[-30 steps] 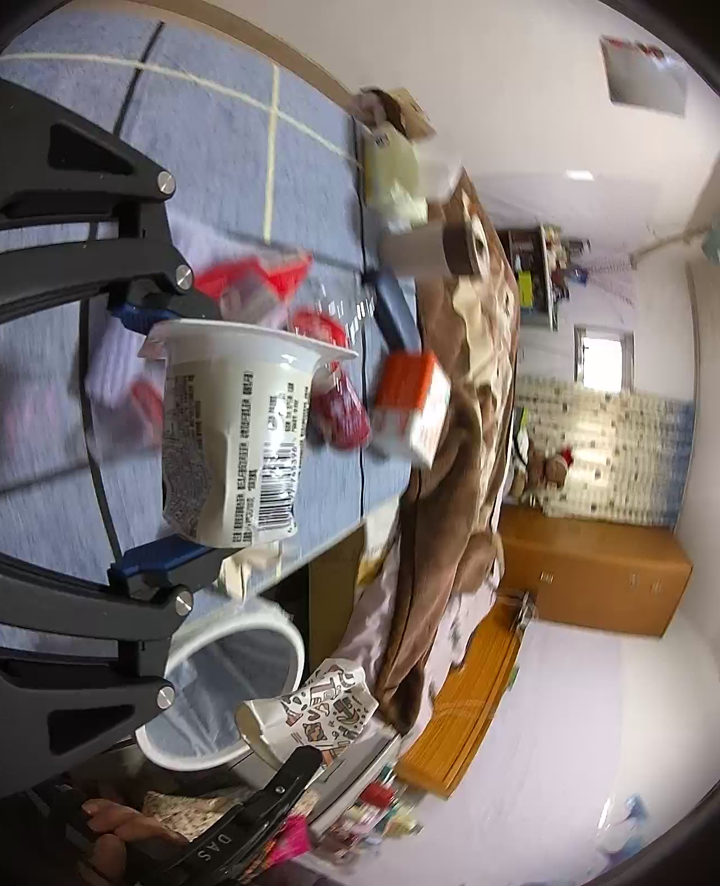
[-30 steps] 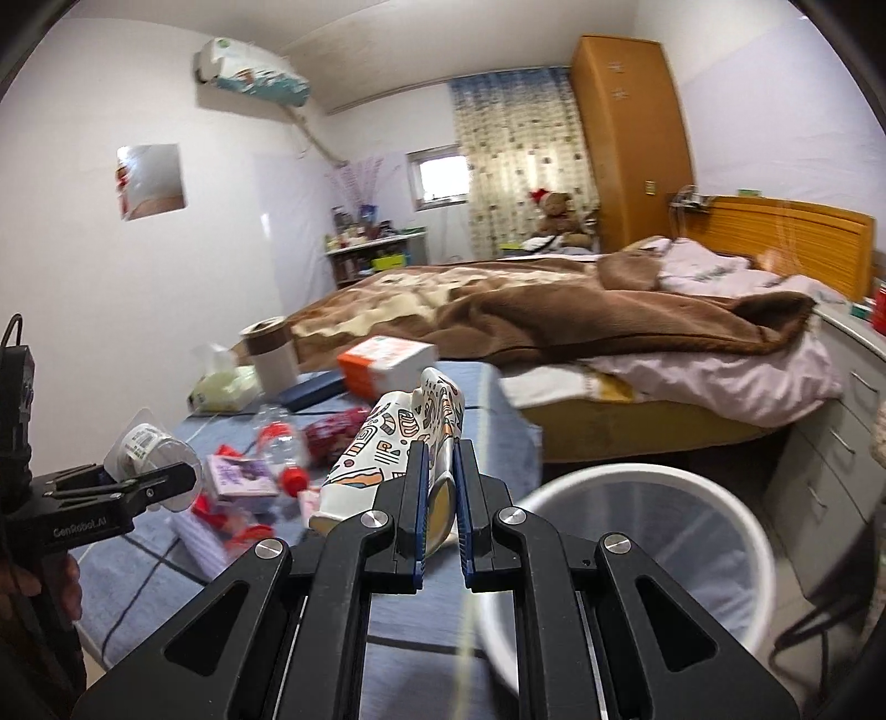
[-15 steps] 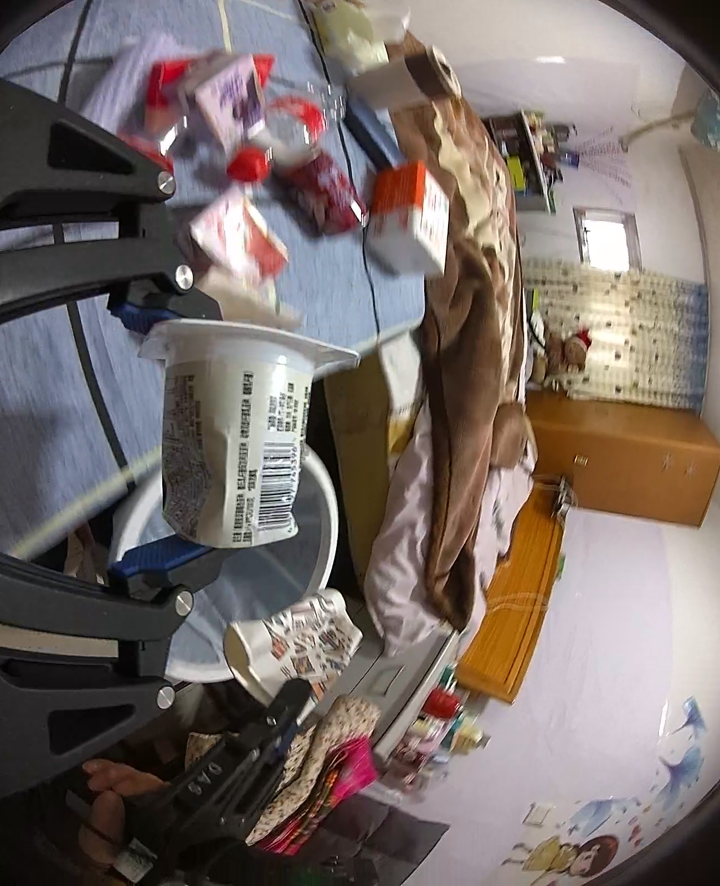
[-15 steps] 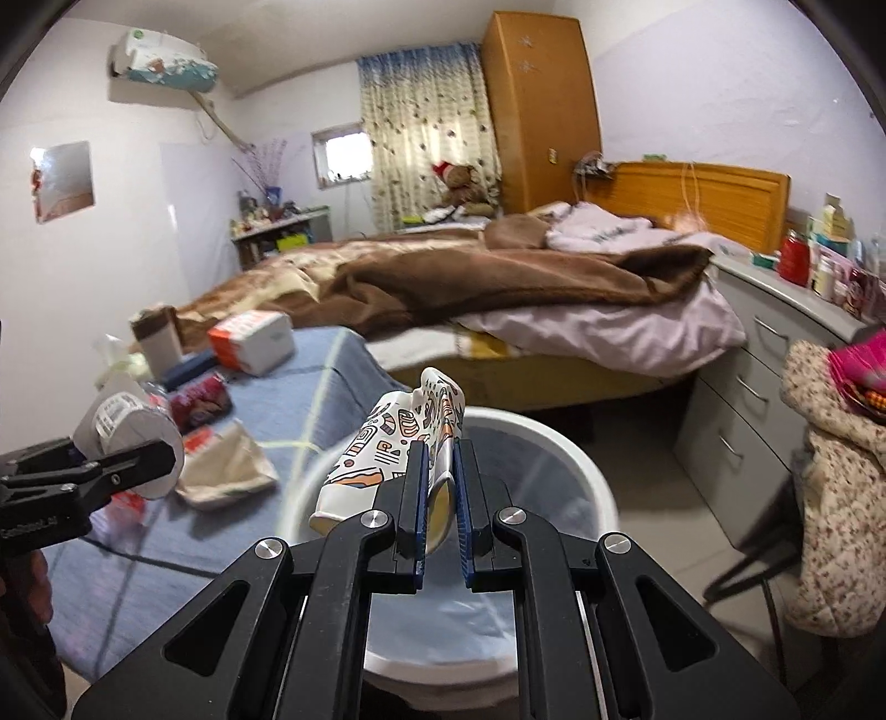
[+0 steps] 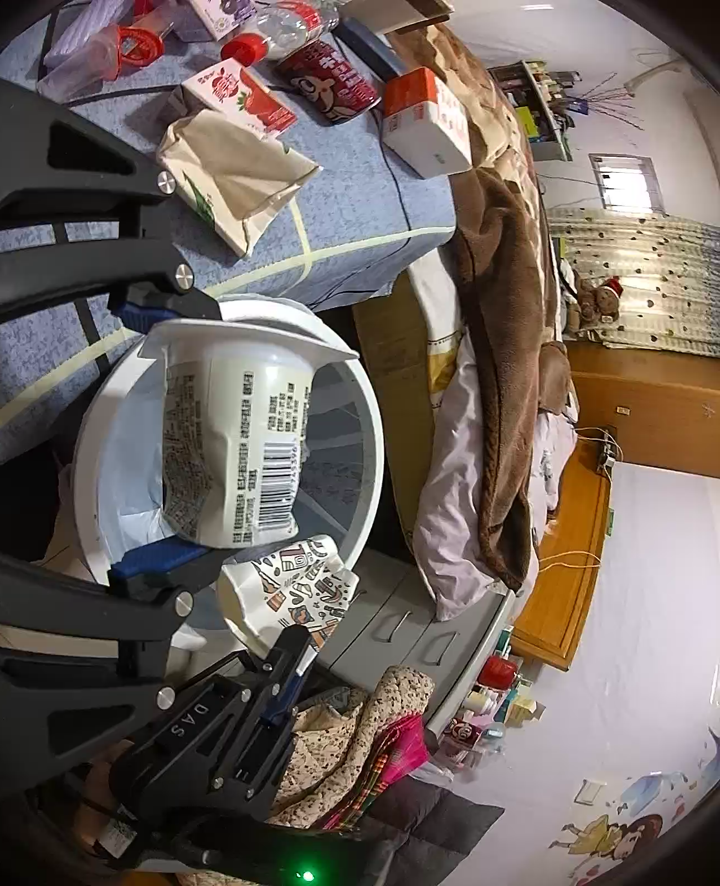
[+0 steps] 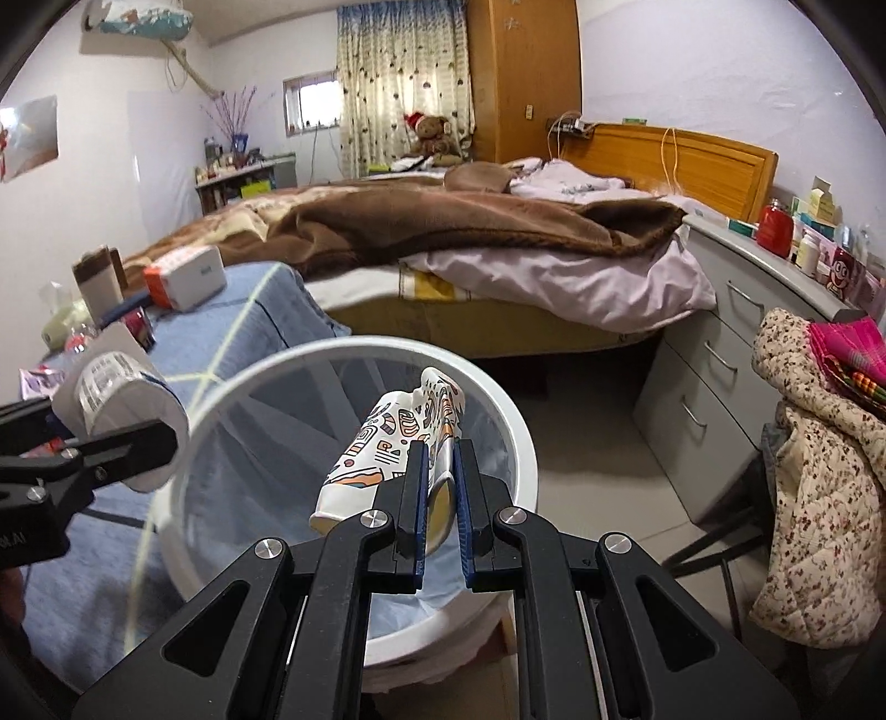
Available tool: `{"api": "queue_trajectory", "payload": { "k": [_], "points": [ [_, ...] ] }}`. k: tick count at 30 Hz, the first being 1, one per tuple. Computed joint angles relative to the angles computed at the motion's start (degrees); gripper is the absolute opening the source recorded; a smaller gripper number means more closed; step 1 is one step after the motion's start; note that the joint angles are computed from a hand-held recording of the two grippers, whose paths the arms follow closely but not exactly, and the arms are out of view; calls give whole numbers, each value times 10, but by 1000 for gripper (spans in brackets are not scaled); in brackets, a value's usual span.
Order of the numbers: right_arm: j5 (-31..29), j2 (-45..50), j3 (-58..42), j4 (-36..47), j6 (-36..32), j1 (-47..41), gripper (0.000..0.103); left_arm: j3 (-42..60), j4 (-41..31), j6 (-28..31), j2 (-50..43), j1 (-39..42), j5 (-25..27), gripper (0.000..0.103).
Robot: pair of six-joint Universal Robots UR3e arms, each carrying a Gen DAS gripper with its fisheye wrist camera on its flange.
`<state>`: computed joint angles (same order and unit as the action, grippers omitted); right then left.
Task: Collect trash
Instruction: 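Carry both cups over the wastebasket and open both tools to drop them, then move both tools back over the table toward the foam net and cloth bag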
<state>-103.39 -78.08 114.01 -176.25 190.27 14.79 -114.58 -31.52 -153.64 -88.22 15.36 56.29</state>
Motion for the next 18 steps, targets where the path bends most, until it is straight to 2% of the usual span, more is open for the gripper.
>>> {"api": "queue_trajectory", "payload": {
  "k": [2, 4, 6, 8, 10, 11, 18],
  "points": [
    [7, 1, -1, 6, 0, -5, 11, -5, 6, 2, 3, 3, -4, 64],
    [16, -1, -2, 20, 0, -9, 11, -6, 13, -5, 1, 5, -1, 73],
    [14, 0, -1, 20, 2, -10, 12, -7, 3, -2, 6, 16, -17, 77],
    [0, 3, -2, 18, 2, -2, 19, -11, 14, -7, 6, 15, -15, 80],
    [-15, 5, -6, 22, 5, 5, 37, -17, 15, -5, 14, 25, -18, 82],
    [-10, 2, -3, 20, 7, 4, 39, -19, 11, -4, 19, 31, -22, 82],
    [-10, -2, -11, 12, 25, 17, 40, -42, -10, 11, 61, 74, -51, 82]
  ]
}}
